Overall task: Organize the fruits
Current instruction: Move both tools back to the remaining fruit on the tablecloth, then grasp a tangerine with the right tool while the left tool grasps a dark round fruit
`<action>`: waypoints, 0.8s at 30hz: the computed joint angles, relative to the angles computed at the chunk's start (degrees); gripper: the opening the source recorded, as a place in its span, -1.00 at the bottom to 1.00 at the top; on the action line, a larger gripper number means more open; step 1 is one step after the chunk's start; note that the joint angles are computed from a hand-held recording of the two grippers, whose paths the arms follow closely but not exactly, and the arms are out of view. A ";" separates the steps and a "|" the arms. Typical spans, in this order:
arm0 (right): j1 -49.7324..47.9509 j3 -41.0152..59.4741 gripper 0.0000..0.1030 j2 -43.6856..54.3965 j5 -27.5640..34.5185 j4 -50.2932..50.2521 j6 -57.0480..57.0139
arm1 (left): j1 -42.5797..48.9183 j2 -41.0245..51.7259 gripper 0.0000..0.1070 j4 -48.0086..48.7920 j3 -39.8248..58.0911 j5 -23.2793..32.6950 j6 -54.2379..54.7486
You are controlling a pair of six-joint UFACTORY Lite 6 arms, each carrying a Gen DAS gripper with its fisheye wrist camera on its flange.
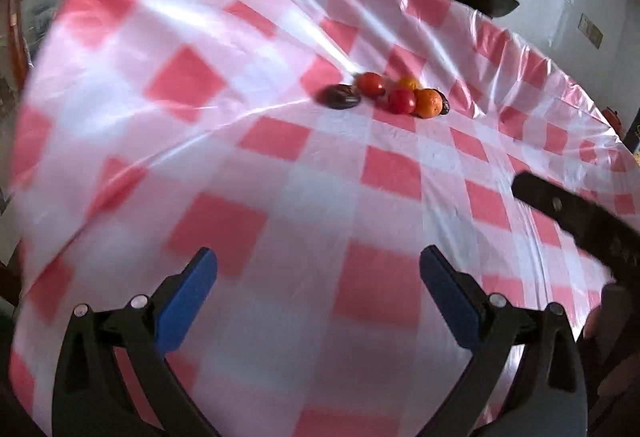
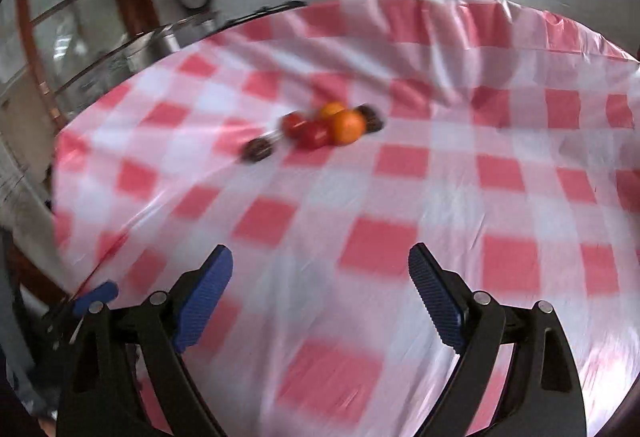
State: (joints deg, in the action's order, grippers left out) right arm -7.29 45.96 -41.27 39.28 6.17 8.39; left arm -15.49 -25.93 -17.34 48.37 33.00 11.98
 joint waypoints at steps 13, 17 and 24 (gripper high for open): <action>-4.98 21.33 0.54 38.68 -10.13 8.17 -14.22 | 7.62 5.75 0.90 -22.09 1.33 4.79 18.58; -6.14 30.26 0.39 48.77 -8.89 11.28 -17.41 | 7.56 5.59 0.90 -22.44 1.28 5.13 19.41; -5.97 41.91 0.23 59.43 -7.48 9.38 -15.99 | 5.90 6.45 0.90 -19.28 2.08 4.42 16.38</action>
State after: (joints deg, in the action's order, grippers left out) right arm -13.27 87.87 18.16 31.81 15.55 -7.60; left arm -9.59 -19.48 -36.62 50.45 37.42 28.36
